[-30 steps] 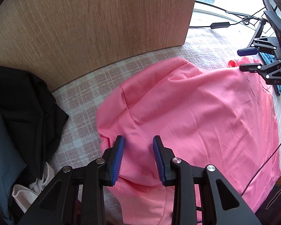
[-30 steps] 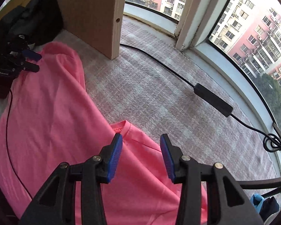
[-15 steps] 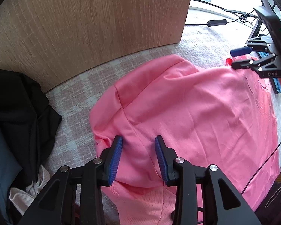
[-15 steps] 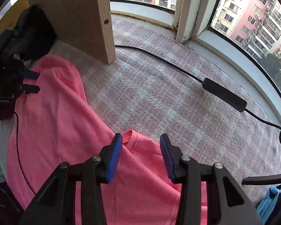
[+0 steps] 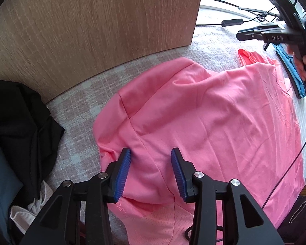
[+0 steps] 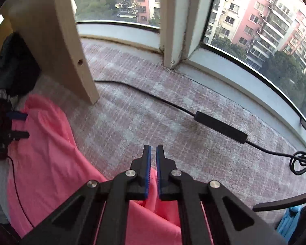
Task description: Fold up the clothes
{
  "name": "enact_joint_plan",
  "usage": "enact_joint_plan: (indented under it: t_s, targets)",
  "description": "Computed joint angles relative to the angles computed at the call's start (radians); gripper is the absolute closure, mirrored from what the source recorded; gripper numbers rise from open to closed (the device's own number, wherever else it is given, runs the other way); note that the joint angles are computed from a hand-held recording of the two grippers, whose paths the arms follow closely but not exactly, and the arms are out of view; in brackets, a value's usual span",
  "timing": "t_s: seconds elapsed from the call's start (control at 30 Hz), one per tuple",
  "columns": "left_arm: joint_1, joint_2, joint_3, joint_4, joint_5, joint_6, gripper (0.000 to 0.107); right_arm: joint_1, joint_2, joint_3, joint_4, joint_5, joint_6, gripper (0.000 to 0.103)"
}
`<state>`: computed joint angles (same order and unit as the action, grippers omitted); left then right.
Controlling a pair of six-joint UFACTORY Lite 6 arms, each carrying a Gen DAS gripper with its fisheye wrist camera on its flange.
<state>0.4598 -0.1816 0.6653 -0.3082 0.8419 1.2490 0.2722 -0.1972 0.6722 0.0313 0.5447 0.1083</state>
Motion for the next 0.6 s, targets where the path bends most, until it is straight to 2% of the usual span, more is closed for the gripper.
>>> enact_joint_plan:
  t_s: [0.03,0.17,0.27,0.37,0.47,0.5,0.53,0.57,0.6]
  targets:
    - [-0.001,-0.009,-0.003,0.001,0.006,0.000,0.068,-0.019,-0.018,-0.002,0.014,0.021,-0.026,0.070]
    - [-0.012,-0.035,-0.010,0.005,0.023,-0.010,0.068,-0.056,-0.113,-0.026,0.079,0.130,-0.157,0.069]
    - [-0.037,-0.040,-0.018,0.006,0.022,-0.035,0.068,-0.056,-0.198,-0.092,0.104,0.213,-0.154,0.069]
    - [-0.072,-0.062,-0.034,0.011,0.018,-0.067,0.067,-0.098,-0.203,-0.127,0.221,0.221,-0.182,0.069]
    - [-0.095,-0.083,-0.040,0.013,0.028,-0.088,0.066,-0.008,-0.156,-0.092,0.157,0.201,-0.059,0.069]
    - [-0.100,-0.086,-0.038,0.012,0.034,-0.093,0.066,0.014,-0.139,-0.085,0.129,0.199,-0.021,0.070]
    - [-0.104,-0.089,-0.035,0.010,0.039,-0.099,0.066,0.032,-0.122,-0.078,0.101,0.198,0.015,0.079]
    - [-0.108,-0.093,-0.033,0.008,0.044,-0.104,0.066,0.050,-0.105,-0.071,0.074,0.199,0.050,0.094]
    - [-0.109,-0.097,-0.031,0.003,0.051,-0.104,0.066,0.068,-0.088,-0.064,0.048,0.200,0.084,0.098]
